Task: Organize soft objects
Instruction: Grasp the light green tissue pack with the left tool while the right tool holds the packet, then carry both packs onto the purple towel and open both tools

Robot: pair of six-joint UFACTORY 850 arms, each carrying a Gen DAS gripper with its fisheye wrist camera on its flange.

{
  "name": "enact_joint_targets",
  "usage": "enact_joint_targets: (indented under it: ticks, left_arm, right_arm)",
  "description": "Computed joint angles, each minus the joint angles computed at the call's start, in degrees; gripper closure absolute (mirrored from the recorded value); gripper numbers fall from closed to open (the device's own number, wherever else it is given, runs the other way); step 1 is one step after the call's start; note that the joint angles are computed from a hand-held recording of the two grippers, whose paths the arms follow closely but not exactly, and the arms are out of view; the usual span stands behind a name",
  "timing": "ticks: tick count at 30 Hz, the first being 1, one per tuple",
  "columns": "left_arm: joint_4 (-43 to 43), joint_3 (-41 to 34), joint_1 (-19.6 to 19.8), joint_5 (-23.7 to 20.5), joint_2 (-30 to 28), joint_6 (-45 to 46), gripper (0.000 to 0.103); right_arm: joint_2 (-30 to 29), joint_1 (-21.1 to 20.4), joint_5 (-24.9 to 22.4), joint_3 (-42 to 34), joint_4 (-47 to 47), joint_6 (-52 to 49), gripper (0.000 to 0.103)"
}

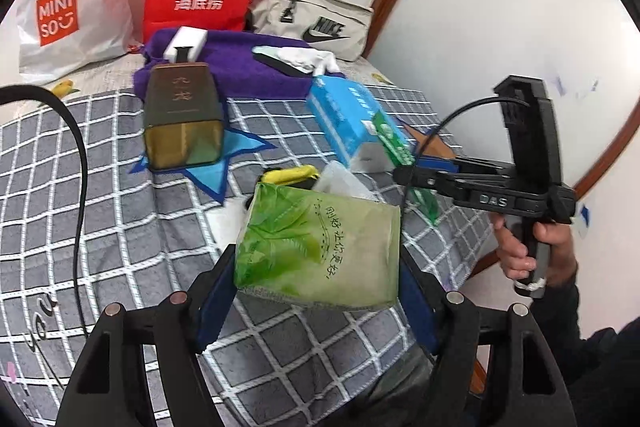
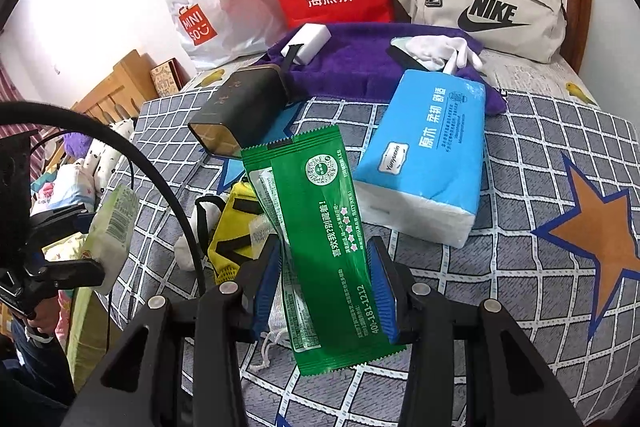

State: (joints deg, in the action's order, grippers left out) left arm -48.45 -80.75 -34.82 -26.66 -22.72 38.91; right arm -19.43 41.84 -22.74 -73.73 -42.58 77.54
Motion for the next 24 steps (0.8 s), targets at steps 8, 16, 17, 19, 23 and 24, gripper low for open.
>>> enact_joint_targets:
  ticks: [8, 16, 17, 19, 23, 24]
  left_arm:
    - [15.72, -3.65, 0.12, 4.05, -2.42, -15.27, 0.031]
    - [22.96, -10.43, 1.33, 2.98, -6.57, -24.20, 0.031]
    - [22.54, -11.15, 1.48, 2.85, -6.95, -24.14, 0.031]
    - [22.25, -13.29, 1.74, 2.19, -8.03, -24.13, 0.031]
    - [27.93, -17.15, 1.64, 1.78, -9.91, -29.09, 0.031]
    - [28.79, -18.58, 1.78, 1.28, -10.67, -30.19, 0.031]
  right_arm:
    - [-1.41, -0.35, -0.11, -2.65, 0.25, -2.34, 0.060]
    - [-3.09, -1.64, 1.04, -5.57, 5.10, -9.08, 0.060]
    - [-3.23, -1.76, 0.95, -5.95, 5.30, -9.59, 0.060]
    - [-3.41, -2.15, 1.15, -6.72, 5.18, -10.30, 0.060]
    - [-4.24, -3.01, 0.92, -8.99, 4.60, -11.24, 0.060]
    - [-4.62, -3.38, 0.74, -9.84, 4.52, -11.72, 0.060]
